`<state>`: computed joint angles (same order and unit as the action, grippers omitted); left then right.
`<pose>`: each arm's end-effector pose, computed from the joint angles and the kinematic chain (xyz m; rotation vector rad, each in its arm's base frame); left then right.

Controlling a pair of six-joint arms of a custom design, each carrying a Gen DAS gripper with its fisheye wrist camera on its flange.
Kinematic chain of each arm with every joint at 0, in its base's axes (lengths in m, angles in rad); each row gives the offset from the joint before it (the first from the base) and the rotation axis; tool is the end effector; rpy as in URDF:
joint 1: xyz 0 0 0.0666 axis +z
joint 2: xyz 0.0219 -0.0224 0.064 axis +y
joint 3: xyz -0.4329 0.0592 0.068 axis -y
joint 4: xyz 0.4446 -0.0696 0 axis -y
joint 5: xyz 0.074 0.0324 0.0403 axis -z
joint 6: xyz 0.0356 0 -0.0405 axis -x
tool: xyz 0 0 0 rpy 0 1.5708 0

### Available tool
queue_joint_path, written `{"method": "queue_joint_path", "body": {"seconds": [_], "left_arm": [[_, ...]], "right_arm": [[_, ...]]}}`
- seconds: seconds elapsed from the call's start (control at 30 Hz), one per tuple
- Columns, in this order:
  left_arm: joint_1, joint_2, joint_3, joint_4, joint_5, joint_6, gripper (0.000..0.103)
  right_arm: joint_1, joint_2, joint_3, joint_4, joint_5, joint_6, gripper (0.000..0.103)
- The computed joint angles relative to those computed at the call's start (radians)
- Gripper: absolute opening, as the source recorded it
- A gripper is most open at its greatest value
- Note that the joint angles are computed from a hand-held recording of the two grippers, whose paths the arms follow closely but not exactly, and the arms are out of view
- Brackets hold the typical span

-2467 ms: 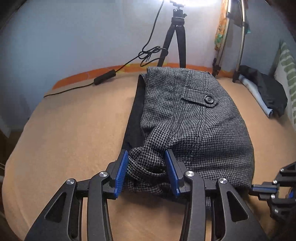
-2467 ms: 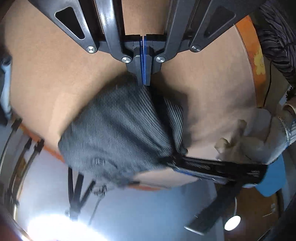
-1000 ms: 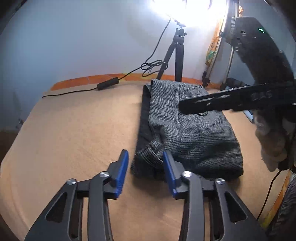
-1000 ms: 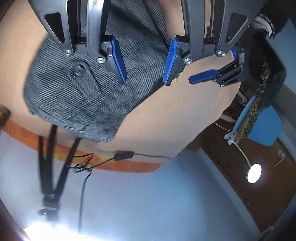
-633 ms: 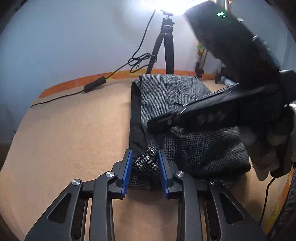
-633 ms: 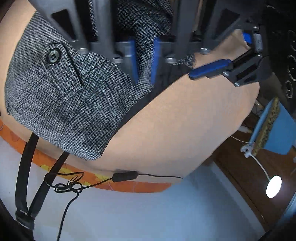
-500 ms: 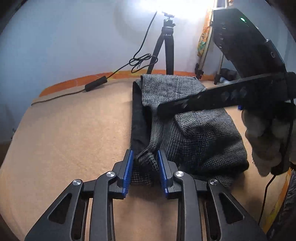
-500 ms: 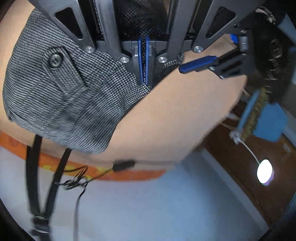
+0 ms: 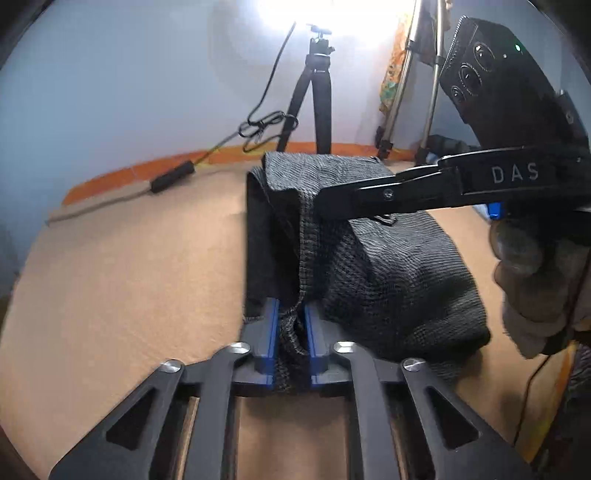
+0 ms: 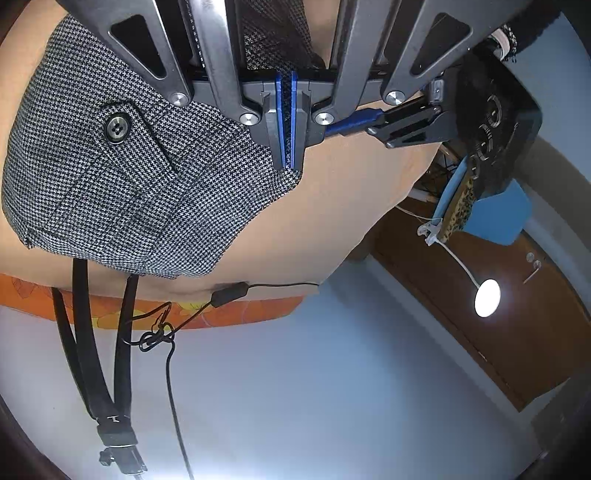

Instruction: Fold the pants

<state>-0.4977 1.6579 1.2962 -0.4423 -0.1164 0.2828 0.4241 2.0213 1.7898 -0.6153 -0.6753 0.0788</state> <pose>0.5456 -0.2922 0.3197 0.1996 2.3723 -0.2370 0.6943 0.3374 0.3123 -0.8952 2.2178 0.9742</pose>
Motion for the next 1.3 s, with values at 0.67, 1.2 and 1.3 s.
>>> {"method": "queue_joint_path", "body": {"seconds": [0.67, 1.2, 1.3], "left_arm": [[0.012, -0.095, -0.036, -0.095, -0.044, 0.164, 0.027], [0.004, -0.032, 0.014, -0.081, 0.071, 0.645, 0.061], [0.0, -0.009, 0.037, -0.094, 0.071, 0.685, 0.065]], "right_arm": [[-0.034, -0.12, -0.162, 0.11, 0.226, 0.095, 0.055], [-0.206, 0.02, -0.013, 0.033, 0.095, -0.206, 0.083], [-0.215, 0.056, 0.035, 0.014, 0.052, -0.239, 0.083]]}}
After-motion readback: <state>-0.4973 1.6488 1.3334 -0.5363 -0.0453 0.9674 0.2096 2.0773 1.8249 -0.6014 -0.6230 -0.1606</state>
